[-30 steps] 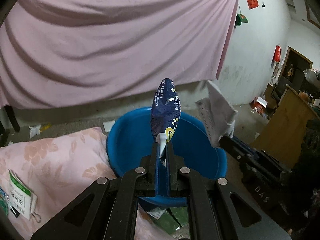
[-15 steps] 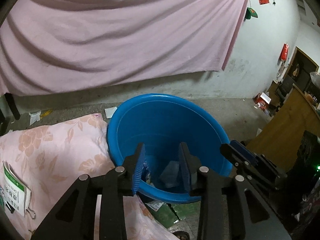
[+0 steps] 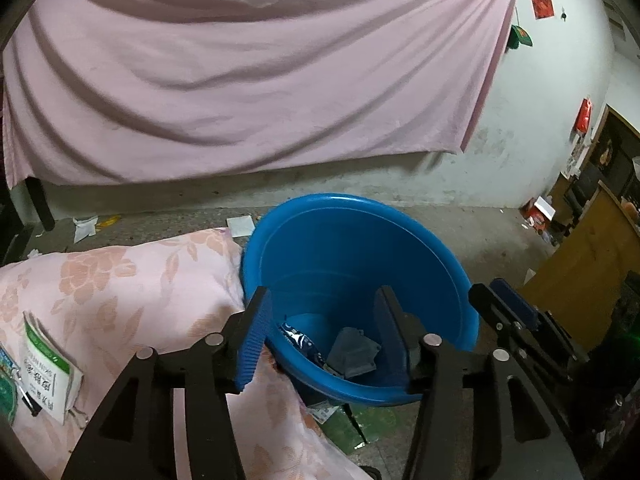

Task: Collect trash
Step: 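Withdraw both tools from the bucket back toward the bed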

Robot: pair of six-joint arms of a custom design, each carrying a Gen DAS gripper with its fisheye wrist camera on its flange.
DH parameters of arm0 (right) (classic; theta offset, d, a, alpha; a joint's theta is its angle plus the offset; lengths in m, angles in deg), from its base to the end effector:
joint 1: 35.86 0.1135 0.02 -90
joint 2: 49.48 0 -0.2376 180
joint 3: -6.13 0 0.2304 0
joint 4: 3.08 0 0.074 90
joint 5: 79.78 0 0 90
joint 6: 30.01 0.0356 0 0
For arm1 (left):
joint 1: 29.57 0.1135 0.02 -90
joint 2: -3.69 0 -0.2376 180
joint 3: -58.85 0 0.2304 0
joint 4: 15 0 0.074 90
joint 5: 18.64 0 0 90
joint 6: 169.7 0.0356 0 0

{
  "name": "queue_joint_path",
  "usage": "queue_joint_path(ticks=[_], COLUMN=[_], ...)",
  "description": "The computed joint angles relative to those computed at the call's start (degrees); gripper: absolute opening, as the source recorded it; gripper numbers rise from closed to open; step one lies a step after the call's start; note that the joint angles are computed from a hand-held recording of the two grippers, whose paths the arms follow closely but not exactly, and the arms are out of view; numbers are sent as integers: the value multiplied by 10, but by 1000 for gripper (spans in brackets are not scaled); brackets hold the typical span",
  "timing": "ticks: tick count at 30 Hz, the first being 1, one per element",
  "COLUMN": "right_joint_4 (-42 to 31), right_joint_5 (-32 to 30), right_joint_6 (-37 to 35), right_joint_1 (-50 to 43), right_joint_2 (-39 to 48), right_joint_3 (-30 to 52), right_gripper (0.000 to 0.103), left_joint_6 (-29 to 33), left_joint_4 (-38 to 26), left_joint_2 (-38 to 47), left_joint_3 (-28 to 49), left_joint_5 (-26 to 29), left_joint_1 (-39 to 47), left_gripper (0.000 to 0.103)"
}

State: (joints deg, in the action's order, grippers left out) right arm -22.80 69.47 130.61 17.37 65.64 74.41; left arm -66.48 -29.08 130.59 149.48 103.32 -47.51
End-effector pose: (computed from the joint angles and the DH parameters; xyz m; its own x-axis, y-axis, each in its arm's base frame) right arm 0.2132 0.2341 0.0760 -0.3756 0.3032 -0.8758 0.4501 0.8857 0.1136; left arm 0.3889 -0.1457 0.0870 -0.5799 0.3917 -0.7144 0.7347 0.6303 -0.2508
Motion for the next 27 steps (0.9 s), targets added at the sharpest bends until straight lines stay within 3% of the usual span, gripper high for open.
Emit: queue_joint_path(ticks=[6,8,10,15,18,21,27], right_joint_4=[-18,-25,-32,-61,-82,-104,-120], right_joint_5=[27,38,51,77,100,127,183], right_joint_6=[4,4,6,7,-5,-11,-58], right_joint_1=[6,10,15,26,39,55,84], right_joint_2=[-8,-10,-12,-17,-23,-24,-32], right_joint_3=[12,20,27,56,77,103,159], right_gripper=[55,65,72,80,89,102,103], left_joint_6=[-9,-11,-18,-33,-35,-39,-35], left_joint_4=[25,34,51,91,125,182,223], left_joint_2=[-21,-31,-40,-79,-110,-146,-205], left_joint_3=[-24,-33,-46,-88,-125,-178,-237], left_joint_5=[-1,-4,-4,-5,-2,26,74], left_joint_1=[20,29,37,66,85,117,185], left_gripper=[58,65,81,84,102,102,102])
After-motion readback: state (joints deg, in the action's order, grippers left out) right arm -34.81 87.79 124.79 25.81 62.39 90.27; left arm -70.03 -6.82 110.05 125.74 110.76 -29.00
